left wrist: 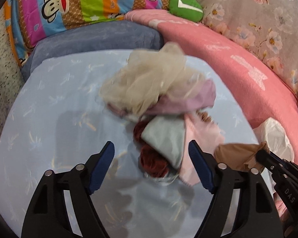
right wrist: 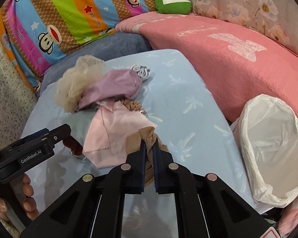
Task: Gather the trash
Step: 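Lift the stocking with the right tool over the white bin and open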
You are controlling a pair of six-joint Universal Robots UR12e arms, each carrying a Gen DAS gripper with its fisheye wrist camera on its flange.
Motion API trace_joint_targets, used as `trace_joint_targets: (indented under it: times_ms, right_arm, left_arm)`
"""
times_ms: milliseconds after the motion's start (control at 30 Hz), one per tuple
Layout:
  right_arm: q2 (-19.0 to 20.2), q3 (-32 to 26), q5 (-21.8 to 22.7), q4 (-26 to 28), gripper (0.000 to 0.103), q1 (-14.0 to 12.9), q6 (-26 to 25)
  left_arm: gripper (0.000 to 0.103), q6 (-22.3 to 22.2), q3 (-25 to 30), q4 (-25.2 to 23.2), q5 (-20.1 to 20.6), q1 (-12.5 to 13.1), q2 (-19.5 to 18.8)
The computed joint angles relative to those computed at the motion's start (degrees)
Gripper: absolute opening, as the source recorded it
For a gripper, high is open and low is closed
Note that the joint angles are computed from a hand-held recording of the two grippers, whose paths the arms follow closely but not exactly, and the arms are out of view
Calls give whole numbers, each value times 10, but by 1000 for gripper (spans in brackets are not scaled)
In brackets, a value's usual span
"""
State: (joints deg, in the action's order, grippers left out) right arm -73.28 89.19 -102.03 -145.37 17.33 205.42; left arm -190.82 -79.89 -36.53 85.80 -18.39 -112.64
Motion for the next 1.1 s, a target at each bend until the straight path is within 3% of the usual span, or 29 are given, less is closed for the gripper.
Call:
trace_joint_targets:
  times_ms: [100,267,367,433,500,667,900,1100]
  right_arm:
    - [-3,-11,-11,-9,6,-1,-1]
    - [-5,-27,-18,-15,6,-7,1]
    - [-5,-32,-18,-16,6,-9,3]
    - [-5,-33,-17,-15,6,-10,4]
    - [-6,-33,-20,-19,6,-10,3]
    - [-14,-30,-22,-30,6,-14,3]
    - [-34,-26,-24,-63,6,-27,-3]
    - [-58,-20,-37,-88,6,-40,-8]
  left_arm:
    - [87,-3,28,6,12,-2,-15]
    - [85,7,81,5,34,-4,-50]
    - [56,22,102,-11,10,0,-64]
    - [18,26,112,-32,-13,3,-71]
    - [5,28,120,-50,-31,7,-74]
    - [5,48,115,-15,-27,5,-60]
    - [5,79,149,6,-26,-8,-54]
    - [5,93,172,30,-49,-25,-53]
